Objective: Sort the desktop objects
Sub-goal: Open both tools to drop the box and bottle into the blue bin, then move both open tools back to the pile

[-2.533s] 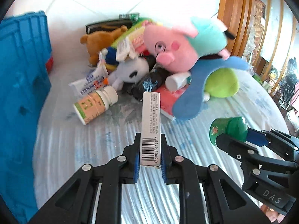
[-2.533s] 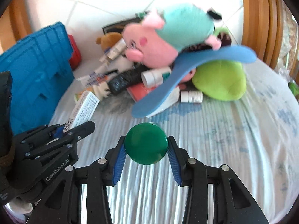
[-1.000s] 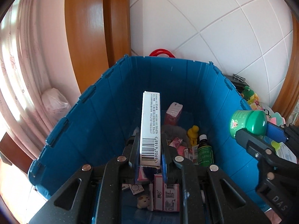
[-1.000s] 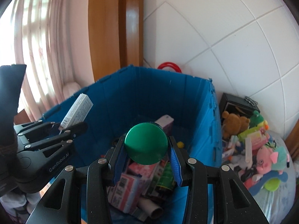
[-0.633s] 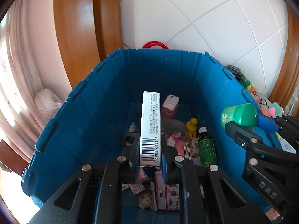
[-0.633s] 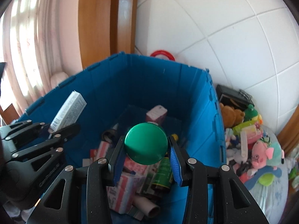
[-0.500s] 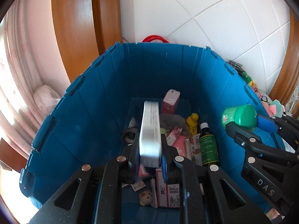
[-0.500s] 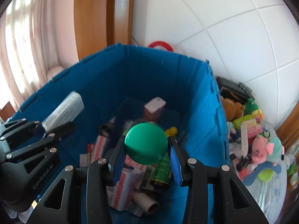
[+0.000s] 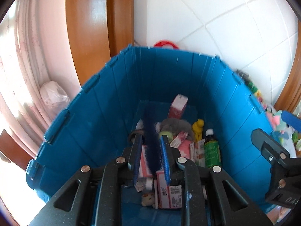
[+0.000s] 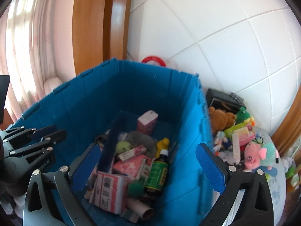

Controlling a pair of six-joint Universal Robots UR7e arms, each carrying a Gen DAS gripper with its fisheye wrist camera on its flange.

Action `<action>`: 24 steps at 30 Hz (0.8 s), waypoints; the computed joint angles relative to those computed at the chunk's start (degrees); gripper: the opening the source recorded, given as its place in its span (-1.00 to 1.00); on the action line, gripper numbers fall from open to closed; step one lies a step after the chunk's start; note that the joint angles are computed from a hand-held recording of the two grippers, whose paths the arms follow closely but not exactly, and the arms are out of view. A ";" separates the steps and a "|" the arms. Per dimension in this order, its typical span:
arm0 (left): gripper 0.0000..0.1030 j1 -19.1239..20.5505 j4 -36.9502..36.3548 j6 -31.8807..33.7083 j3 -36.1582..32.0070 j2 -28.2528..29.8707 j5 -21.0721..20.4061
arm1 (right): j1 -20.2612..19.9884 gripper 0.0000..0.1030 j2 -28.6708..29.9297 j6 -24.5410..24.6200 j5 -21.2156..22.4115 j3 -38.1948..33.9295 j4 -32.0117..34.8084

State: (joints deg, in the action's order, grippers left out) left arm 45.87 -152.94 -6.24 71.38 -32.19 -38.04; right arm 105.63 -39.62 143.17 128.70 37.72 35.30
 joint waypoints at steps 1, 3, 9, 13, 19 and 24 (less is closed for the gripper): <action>-0.62 -0.38 -3.06 1.28 1.03 -0.33 -0.06 | 0.01 1.00 -2.18 -0.28 -0.93 3.28 -2.41; -0.62 -1.22 -10.51 4.37 3.12 -0.76 -0.47 | -0.24 1.00 -5.74 -0.40 -3.13 8.31 -5.73; -0.09 -2.91 -20.68 7.67 4.59 0.10 -2.44 | -1.55 1.00 -13.38 -0.88 -5.70 17.97 -13.16; 0.02 -4.18 -21.39 6.85 3.00 2.09 -2.65 | -4.06 1.00 -18.67 -0.37 -6.98 22.83 -15.88; 0.02 -8.09 -22.47 8.11 -2.48 8.04 -3.08 | -10.84 1.00 -25.82 1.22 -9.90 25.70 -15.56; 0.02 -11.88 -19.86 6.72 -12.18 16.67 -2.84 | -20.16 1.00 -29.89 1.21 -16.52 22.55 -10.98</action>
State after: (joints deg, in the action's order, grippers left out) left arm 33.99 -172.81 0.48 59.20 -15.51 -40.88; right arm 85.47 -69.51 144.38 112.18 60.27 24.32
